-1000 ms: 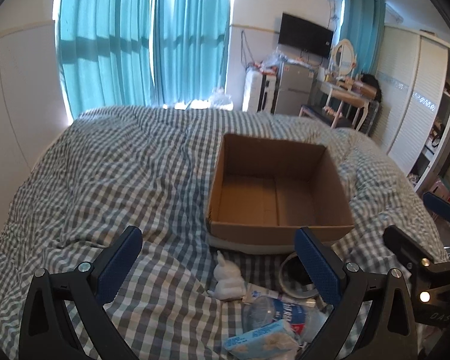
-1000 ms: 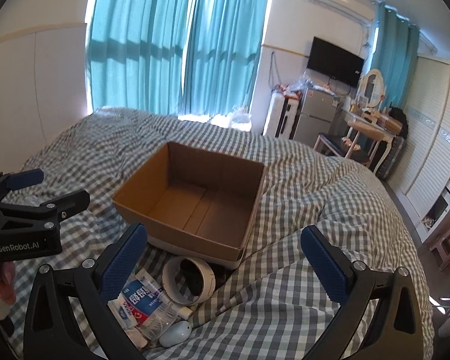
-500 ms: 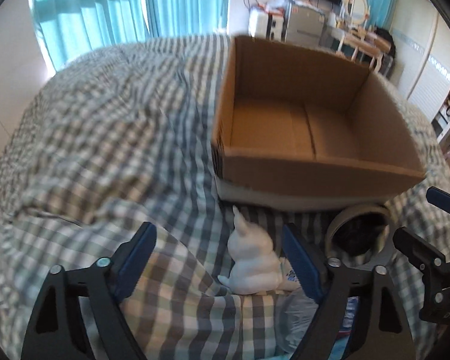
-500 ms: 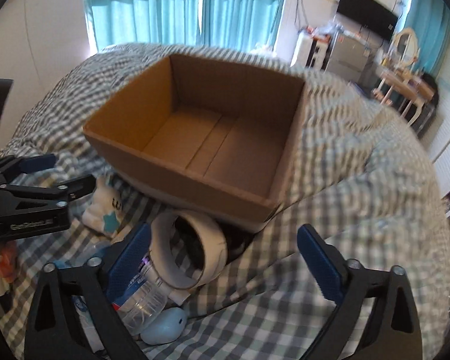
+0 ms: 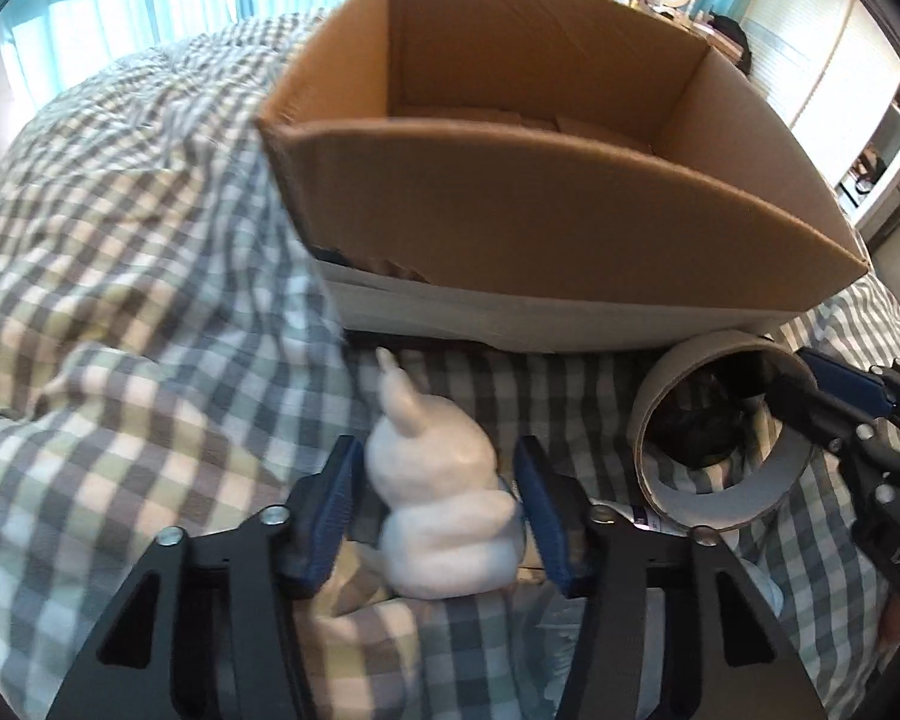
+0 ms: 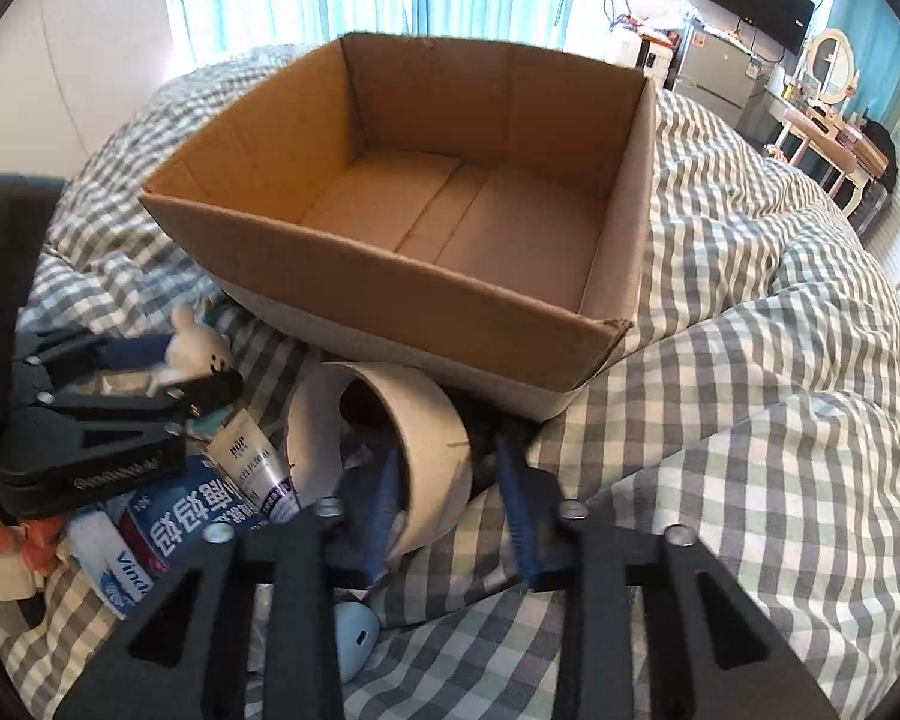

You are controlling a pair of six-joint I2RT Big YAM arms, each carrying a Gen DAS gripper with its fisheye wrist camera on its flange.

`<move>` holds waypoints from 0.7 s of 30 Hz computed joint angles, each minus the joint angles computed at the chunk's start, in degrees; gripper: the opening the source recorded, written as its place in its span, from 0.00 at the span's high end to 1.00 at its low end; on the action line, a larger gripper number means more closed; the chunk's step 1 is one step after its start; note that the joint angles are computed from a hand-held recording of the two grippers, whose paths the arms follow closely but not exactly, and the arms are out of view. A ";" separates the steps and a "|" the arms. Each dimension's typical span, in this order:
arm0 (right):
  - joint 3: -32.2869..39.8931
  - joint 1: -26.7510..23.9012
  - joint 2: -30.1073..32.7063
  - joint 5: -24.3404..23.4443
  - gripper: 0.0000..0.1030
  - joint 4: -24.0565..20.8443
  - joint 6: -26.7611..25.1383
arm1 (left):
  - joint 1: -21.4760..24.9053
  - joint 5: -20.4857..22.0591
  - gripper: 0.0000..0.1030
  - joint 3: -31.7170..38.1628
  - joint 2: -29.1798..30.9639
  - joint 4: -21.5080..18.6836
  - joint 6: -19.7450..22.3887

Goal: Organize objects
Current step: 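Grasp the white bunny figurine with the left tool while the right tool grasps the tape roll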

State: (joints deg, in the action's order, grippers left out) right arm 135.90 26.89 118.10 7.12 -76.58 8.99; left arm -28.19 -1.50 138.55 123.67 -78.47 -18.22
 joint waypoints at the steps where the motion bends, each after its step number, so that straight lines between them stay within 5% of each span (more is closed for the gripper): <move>1: -0.58 -0.04 -0.47 -0.32 0.83 0.51 0.02 | 0.15 0.98 0.50 0.52 0.56 -0.45 -0.27; 4: -0.93 -0.01 -1.05 -0.49 0.86 1.05 -0.08 | 0.72 3.78 0.52 -0.15 0.79 0.11 -1.47; 21: -5.13 3.34 -7.47 4.54 0.91 4.99 -1.51 | 0.09 0.46 0.55 -15.88 -14.41 8.76 -1.13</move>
